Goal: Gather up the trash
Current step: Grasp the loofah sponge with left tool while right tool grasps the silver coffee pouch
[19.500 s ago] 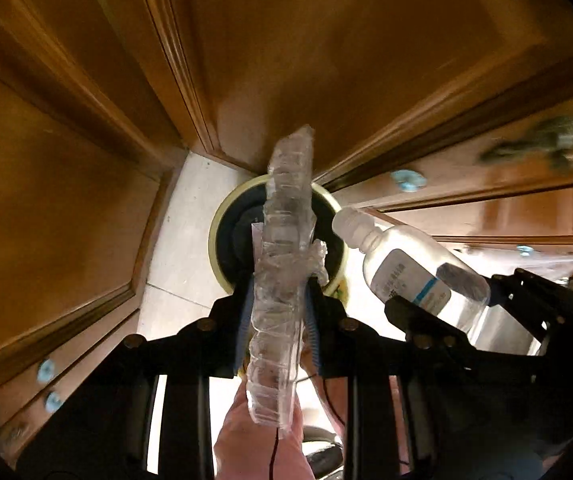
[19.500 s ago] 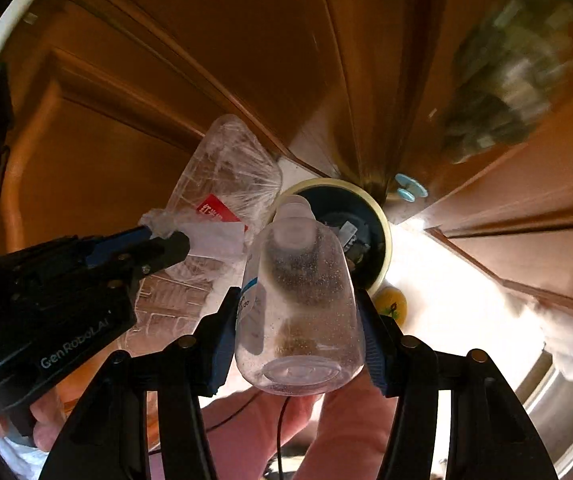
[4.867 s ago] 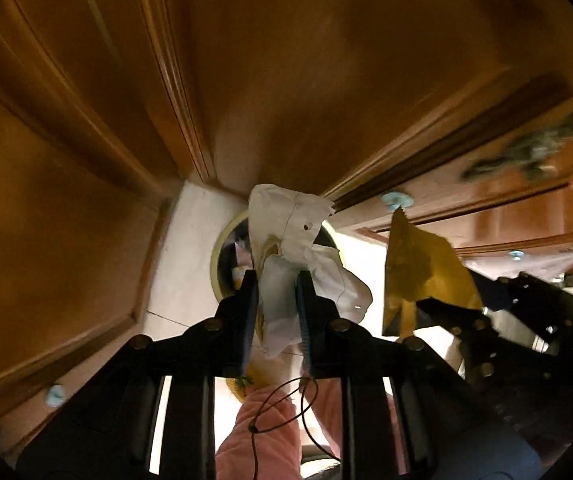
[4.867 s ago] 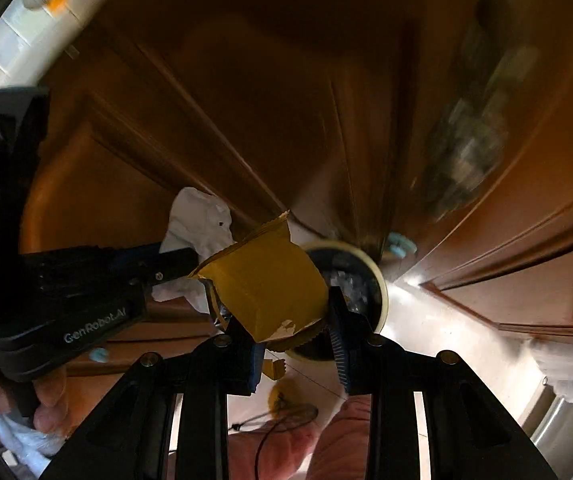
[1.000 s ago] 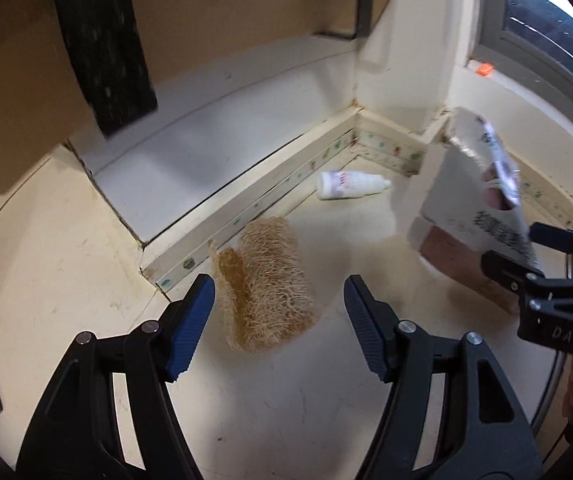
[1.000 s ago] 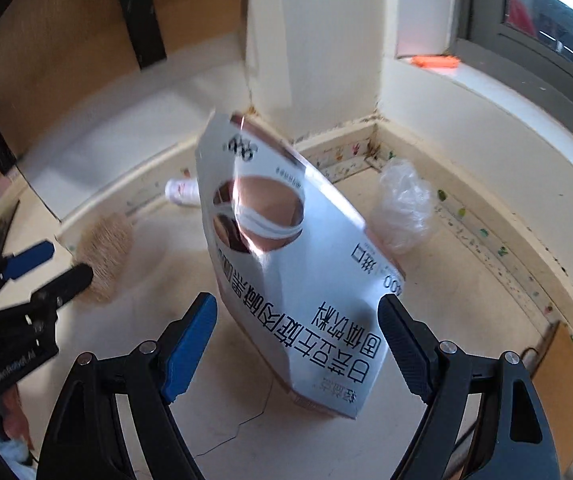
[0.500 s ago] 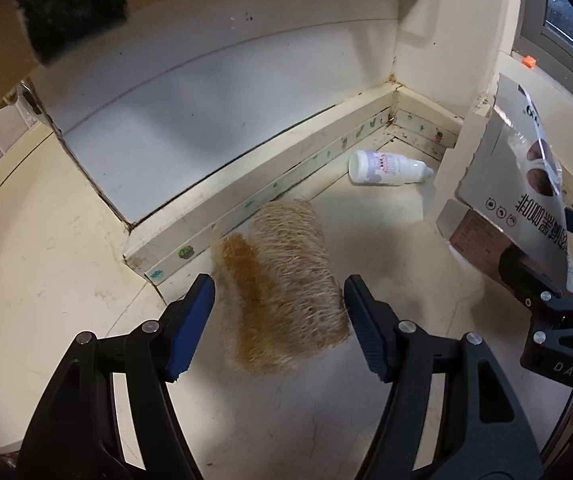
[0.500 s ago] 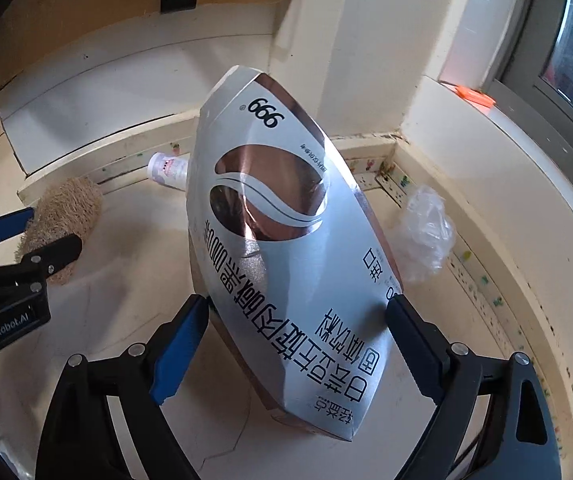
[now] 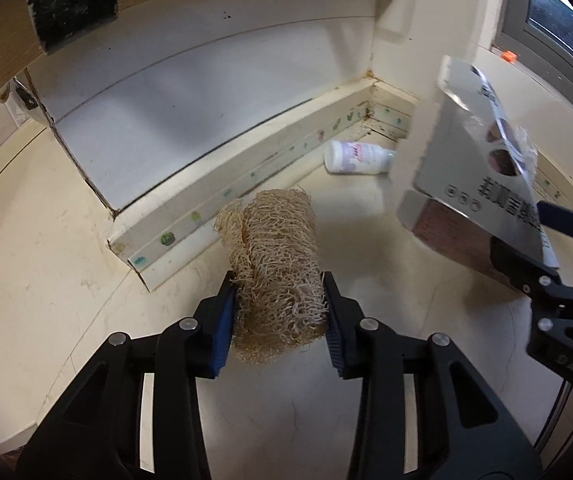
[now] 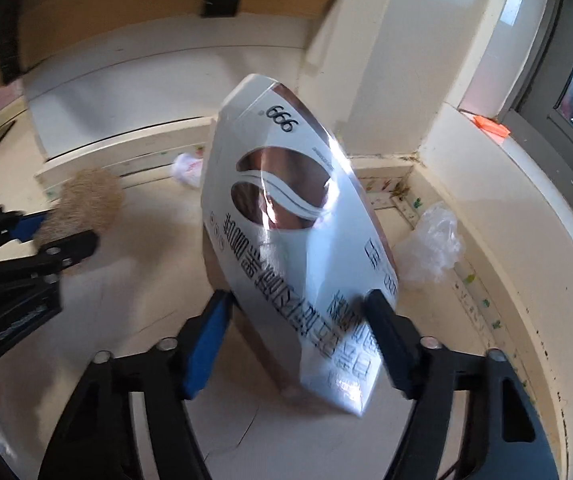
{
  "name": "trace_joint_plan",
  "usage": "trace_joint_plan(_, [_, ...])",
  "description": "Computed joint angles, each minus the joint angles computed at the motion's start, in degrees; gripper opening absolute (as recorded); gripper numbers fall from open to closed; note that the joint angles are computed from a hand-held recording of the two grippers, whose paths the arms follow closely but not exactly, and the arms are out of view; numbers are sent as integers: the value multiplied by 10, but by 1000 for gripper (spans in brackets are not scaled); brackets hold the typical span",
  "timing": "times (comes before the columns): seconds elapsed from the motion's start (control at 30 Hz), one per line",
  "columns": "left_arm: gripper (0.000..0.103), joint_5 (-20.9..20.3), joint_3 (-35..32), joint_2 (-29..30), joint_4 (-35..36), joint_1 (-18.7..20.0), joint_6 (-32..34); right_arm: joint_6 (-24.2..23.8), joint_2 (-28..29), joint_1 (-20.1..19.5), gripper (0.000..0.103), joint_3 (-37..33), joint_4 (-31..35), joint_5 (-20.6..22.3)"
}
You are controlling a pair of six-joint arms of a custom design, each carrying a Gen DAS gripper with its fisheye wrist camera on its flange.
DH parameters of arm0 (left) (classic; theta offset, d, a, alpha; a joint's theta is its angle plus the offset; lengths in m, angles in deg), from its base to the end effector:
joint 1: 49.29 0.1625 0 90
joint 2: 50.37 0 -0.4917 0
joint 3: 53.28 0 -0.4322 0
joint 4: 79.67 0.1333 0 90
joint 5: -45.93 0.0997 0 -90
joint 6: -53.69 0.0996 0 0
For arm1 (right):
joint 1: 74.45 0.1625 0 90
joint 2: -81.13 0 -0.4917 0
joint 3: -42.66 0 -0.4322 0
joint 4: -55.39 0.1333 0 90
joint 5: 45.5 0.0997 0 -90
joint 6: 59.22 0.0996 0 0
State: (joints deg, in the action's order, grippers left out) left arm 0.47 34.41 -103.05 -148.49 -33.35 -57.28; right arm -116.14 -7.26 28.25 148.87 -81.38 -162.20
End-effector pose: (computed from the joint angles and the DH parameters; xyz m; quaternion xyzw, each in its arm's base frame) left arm -0.5679 -0.3735 0.1832 -0.0891 0.8309 -0.3531 0.4207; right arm 0.2085 -0.5225 0.4921 0.4904 -0.8065 0.1412 0.2987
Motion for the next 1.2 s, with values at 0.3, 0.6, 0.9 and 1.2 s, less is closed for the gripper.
trace_joint_plan(0.3, [35,-2,10,-5,-33,-4,22,187,0,-66,71,-117,257,131])
trace_joint_plan(0.6, [35,0,20,-13,-46,-3,25,275,38,-124,74,-181,343,201])
trace_joint_plan(0.9, [35,-1,18,-13,-40,-7,20,267,30,-123,65,-159,327,237])
trace_joint_plan(1.2, [35,7,20,-14,-27,-16,11,212,11,-70,85,-136,259,161])
